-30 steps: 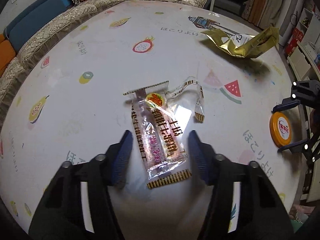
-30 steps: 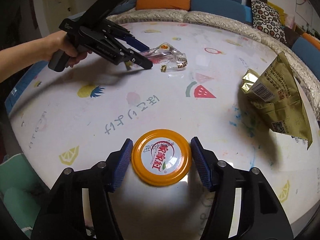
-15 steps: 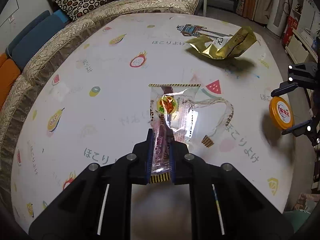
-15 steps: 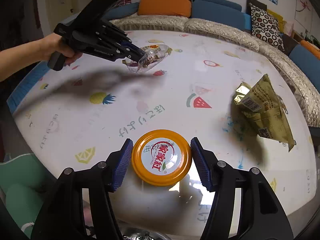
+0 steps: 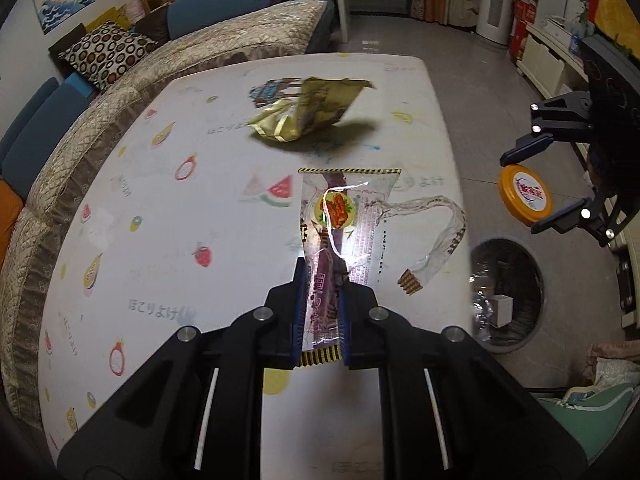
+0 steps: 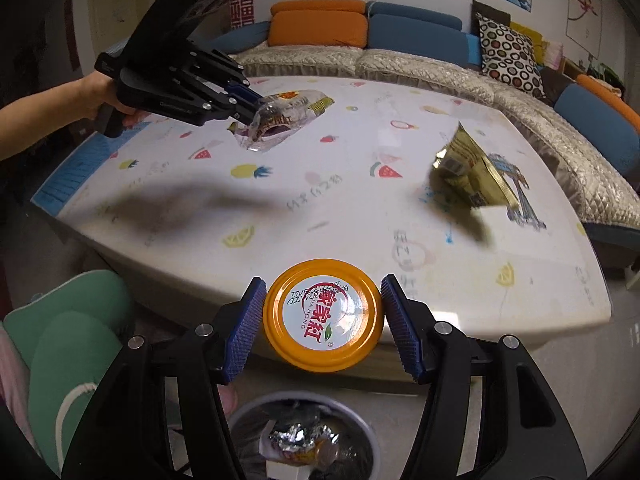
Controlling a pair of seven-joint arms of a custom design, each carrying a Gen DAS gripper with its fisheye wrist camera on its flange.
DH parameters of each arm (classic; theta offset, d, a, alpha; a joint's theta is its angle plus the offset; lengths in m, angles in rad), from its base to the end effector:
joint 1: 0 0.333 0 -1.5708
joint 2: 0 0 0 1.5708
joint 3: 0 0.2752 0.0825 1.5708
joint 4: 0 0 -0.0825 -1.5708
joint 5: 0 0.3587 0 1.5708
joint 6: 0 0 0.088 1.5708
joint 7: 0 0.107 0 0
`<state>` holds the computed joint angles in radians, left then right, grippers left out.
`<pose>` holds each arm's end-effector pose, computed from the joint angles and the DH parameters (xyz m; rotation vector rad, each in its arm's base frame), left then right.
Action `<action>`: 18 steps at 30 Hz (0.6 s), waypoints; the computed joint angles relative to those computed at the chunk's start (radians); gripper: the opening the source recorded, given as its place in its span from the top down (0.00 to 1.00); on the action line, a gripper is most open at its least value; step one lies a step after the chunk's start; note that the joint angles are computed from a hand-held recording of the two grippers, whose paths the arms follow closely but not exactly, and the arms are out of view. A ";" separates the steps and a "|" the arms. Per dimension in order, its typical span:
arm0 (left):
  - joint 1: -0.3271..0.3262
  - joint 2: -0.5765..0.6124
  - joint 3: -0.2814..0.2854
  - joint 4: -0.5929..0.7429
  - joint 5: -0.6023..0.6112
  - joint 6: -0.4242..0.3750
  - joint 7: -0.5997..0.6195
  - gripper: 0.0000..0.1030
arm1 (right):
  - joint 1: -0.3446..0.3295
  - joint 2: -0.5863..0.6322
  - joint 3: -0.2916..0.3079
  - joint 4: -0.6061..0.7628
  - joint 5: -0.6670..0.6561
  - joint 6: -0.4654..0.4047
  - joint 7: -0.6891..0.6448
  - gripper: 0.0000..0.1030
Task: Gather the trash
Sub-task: 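Carry wrapper and lid over the bin and open both tools to drop them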
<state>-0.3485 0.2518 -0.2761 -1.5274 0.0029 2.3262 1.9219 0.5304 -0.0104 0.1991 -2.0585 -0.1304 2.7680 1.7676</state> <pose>0.5350 -0.3612 0.5453 -0.8481 2.6412 -0.6841 0.4230 0.3861 0.4947 -2.1959 1.1068 -0.4037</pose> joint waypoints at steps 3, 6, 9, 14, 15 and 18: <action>-0.029 -0.023 -0.033 -0.039 -0.018 -0.005 0.029 0.89 | -0.002 -0.132 0.010 -0.173 -0.006 0.014 0.082 0.41; -0.070 -0.017 -0.060 -0.052 -0.023 -0.014 0.057 0.89 | -0.005 -0.245 0.026 -0.324 0.010 0.022 0.145 0.41; -0.114 0.018 -0.082 -0.033 -0.036 -0.034 0.069 0.89 | -0.001 -0.330 0.038 -0.452 0.040 0.034 0.198 0.41; -0.189 0.099 -0.094 -0.006 0.001 -0.063 0.078 0.89 | 0.020 -0.347 0.042 -0.577 0.085 0.066 0.264 0.41; -0.204 0.120 -0.093 0.002 0.011 -0.071 0.072 0.89 | 0.030 -0.340 0.037 -0.597 0.100 0.082 0.268 0.41; -0.236 0.187 -0.090 0.044 0.019 -0.109 0.055 0.89 | 0.043 -0.305 0.030 -0.644 0.125 0.130 0.291 0.41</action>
